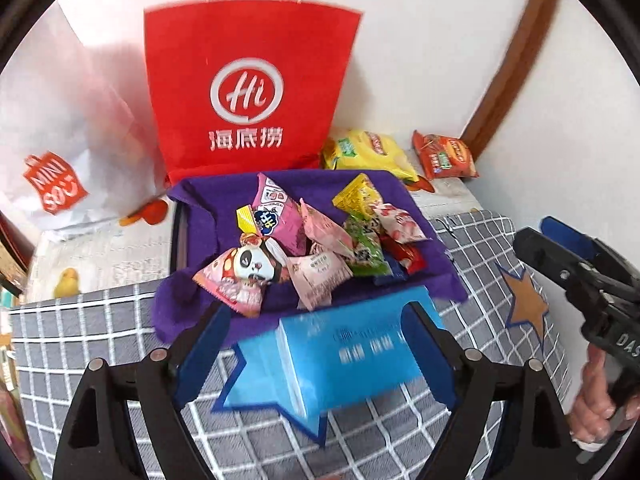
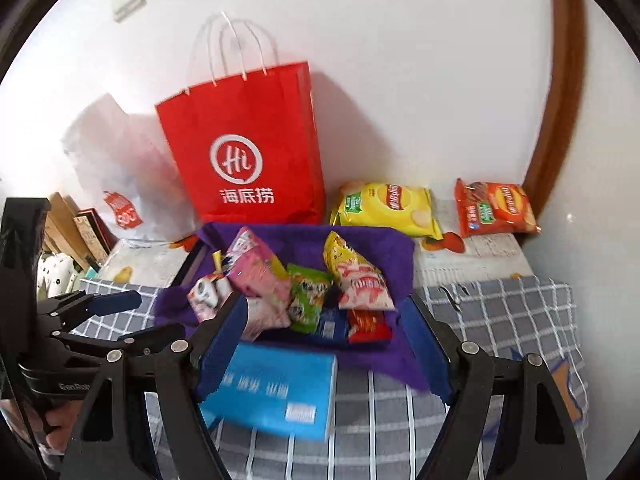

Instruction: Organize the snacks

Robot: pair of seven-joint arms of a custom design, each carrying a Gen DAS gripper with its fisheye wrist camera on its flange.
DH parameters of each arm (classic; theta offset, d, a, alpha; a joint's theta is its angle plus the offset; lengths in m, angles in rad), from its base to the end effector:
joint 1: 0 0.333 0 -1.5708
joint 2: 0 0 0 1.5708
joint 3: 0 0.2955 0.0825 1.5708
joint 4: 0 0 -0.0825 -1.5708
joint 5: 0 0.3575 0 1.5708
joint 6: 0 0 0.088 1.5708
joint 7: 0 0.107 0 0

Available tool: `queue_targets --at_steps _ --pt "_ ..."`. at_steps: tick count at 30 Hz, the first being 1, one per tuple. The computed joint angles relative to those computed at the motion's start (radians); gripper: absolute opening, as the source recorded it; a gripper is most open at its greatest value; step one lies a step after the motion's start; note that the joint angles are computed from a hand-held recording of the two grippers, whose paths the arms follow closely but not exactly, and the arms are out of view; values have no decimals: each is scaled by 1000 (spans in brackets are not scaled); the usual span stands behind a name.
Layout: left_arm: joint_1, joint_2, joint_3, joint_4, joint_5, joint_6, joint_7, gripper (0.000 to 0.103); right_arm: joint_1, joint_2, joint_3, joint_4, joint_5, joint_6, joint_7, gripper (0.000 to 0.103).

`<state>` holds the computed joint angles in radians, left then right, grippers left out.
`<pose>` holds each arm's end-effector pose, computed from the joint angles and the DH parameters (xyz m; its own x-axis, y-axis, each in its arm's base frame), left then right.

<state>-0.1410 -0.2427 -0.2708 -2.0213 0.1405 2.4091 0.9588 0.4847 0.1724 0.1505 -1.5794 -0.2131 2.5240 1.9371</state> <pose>0.4645 -0.2170 0.6073 0.0587 -0.9850 0.1623 -0.8022 -0.1433 -0.5796 0.5155 0.3719 0.6125 0.3982 -0.9142 -0.0746 -0.6693 -0.2340 -0.7052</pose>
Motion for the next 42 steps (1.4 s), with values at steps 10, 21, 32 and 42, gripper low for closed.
queue_targets --at_steps 10,21,32,42 --pt "-9 -253 -97 -161 53 -25 -117 93 -4 -359 45 -383 -165 27 236 82" --pt "5 -443 -219 -222 88 -116 -238 94 2 -610 71 -644 -104 15 298 101" --pt "-15 -497 -272 -217 83 -140 -291 94 -18 -794 97 -764 -113 -17 339 101" --pt "-28 -510 -286 -209 76 -139 -307 94 -22 -861 110 -790 -122 -23 351 101"
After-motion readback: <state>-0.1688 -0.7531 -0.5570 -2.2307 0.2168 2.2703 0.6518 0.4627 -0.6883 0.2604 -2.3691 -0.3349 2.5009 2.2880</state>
